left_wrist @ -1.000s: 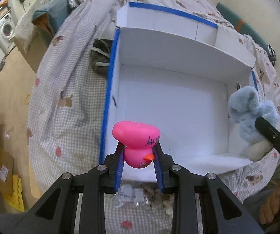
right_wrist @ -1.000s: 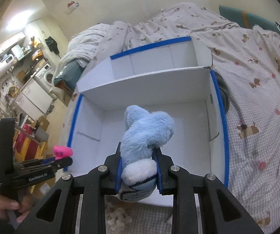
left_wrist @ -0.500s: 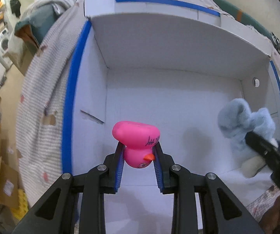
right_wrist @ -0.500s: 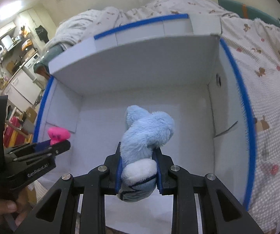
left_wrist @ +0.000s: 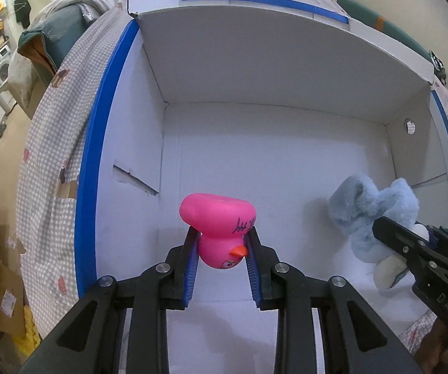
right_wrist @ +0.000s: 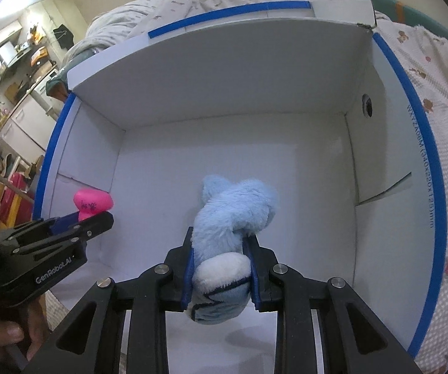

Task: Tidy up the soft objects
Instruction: 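Carry the pink duck with the left tool while the right tool carries the blue plush into the box, then open the left tool dropping the duck while the right tool releases the plush in the box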

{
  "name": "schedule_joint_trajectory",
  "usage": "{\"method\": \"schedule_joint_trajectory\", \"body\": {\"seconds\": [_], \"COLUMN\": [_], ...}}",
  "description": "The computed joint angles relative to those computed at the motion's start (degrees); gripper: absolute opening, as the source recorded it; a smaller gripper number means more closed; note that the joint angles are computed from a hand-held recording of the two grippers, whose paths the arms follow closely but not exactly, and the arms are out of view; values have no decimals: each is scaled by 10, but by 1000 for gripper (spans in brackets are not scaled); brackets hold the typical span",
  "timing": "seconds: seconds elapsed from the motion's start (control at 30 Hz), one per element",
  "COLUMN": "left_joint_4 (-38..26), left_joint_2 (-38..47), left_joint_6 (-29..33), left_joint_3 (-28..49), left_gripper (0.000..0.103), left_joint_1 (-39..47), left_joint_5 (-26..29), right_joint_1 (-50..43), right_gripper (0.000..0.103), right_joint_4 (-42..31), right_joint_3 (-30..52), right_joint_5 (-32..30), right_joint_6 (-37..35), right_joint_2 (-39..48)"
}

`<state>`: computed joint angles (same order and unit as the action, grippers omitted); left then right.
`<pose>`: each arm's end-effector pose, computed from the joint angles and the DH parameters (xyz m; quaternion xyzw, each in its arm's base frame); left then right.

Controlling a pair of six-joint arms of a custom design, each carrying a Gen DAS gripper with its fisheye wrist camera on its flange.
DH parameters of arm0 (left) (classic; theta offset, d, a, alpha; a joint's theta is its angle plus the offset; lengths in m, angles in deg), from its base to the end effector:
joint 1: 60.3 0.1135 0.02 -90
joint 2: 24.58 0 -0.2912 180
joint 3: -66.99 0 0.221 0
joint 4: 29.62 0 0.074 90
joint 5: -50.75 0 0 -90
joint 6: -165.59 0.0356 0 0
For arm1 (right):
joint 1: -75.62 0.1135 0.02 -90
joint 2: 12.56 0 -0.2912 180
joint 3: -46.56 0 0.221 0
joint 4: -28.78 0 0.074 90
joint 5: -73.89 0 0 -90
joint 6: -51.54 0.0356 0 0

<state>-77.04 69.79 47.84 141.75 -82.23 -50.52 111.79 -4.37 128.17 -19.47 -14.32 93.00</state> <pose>0.2743 -0.1029 0.2294 -0.0690 0.9730 0.0041 0.2202 0.2890 0.2139 0.2123 -0.1087 0.9525 0.1665 0.2306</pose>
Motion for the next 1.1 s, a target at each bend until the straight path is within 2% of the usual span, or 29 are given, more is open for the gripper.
{"method": "schedule_joint_trajectory", "body": {"seconds": [0.5,0.6,0.63,0.67,0.8,0.97,1.1], "left_joint_4": [3,4,3,2,-3,-6,-13], "left_joint_2": [-5,-4,-5,-4,-4,-8,-9], "left_joint_6": [-8,-9,-9,-10,-9,1,-1], "left_joint_3": [-5,-5,-5,-5,0,6,13], "left_gripper": [26,26,26,26,30,46,50], "left_joint_1": [-3,-4,-4,-6,-6,-21,-37], "left_joint_5": [-11,-8,-9,-11,-9,-14,-34], "right_joint_1": [1,3,5,7,6,1,0], "right_gripper": [32,41,55,63,63,70,70], "right_joint_4": [-34,-32,-27,-20,-13,-10,-6], "right_joint_3": [49,49,47,41,33,28,25], "right_joint_5": [1,12,20,27,35,31,30], "right_joint_6": [-2,-1,0,1,2,10,8], "right_joint_2": [36,33,30,25,17,14,9]}}
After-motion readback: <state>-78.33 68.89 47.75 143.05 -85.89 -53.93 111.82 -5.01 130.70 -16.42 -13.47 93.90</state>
